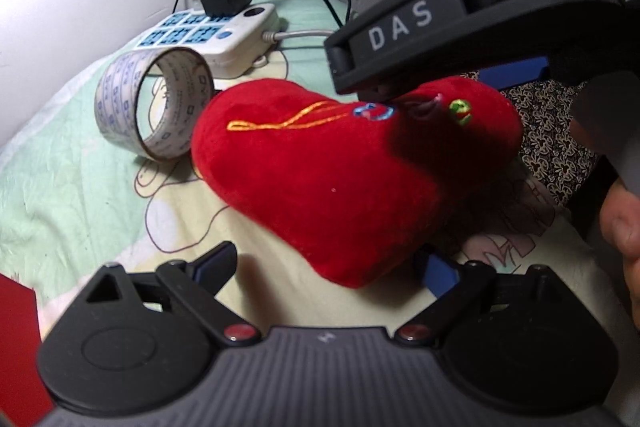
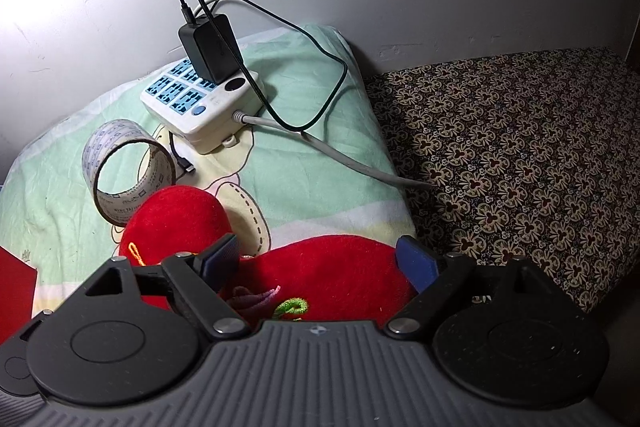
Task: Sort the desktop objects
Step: 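Lift the red heart with the right gripper and carry it over the red box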
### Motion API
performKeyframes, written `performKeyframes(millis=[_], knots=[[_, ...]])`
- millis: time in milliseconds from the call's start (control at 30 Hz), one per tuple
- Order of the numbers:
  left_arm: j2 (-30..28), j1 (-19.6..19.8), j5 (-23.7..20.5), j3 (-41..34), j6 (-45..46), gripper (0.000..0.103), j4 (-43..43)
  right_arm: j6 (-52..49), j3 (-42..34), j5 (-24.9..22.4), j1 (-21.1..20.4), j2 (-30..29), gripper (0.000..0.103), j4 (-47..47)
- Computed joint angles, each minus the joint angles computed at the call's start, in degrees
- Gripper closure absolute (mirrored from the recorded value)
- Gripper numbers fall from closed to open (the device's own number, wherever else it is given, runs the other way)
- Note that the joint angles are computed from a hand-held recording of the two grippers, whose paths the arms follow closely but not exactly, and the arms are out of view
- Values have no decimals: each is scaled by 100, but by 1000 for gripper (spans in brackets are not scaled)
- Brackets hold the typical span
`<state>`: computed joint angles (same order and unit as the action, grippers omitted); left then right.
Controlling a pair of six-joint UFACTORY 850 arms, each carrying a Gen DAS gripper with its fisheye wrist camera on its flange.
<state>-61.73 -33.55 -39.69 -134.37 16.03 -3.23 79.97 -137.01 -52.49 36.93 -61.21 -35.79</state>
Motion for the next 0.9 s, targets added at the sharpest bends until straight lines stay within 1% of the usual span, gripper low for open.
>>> performKeyframes(millis=[100, 167, 233, 300, 433, 567, 667, 800, 900], knots=[[-78, 0, 24, -111, 131, 9, -122, -167, -249, -110, -11, -169, 13, 41], [-100, 4, 78, -133, 236, 10, -232, -221, -236, -77, -15, -164, 13, 49], [-131, 22, 54, -183, 365, 15, -424, -223, -120, 20, -26, -103, 14, 63], [-149, 44, 28, -215, 494, 17, -615, -254, -33, 86, -30, -53, 15, 92], [-33, 89, 28, -27, 714, 24, -904, -417, -26, 88, -19, -15, 19, 237], [318, 120, 225, 570, 931, 25, -1103, -649, -50, 39, 38, 24, 21, 405], [595, 178, 270, 983, 1148, 25, -1417, -618, 162, 84, 109, 183, 21, 425], [1038, 225, 431, 1644, 1360, 25, -1550, -539, 307, 68, 245, 323, 21, 420], [1495, 317, 598, 2354, 1607, 25, -1734, -490, 500, 213, 325, 454, 21, 591]])
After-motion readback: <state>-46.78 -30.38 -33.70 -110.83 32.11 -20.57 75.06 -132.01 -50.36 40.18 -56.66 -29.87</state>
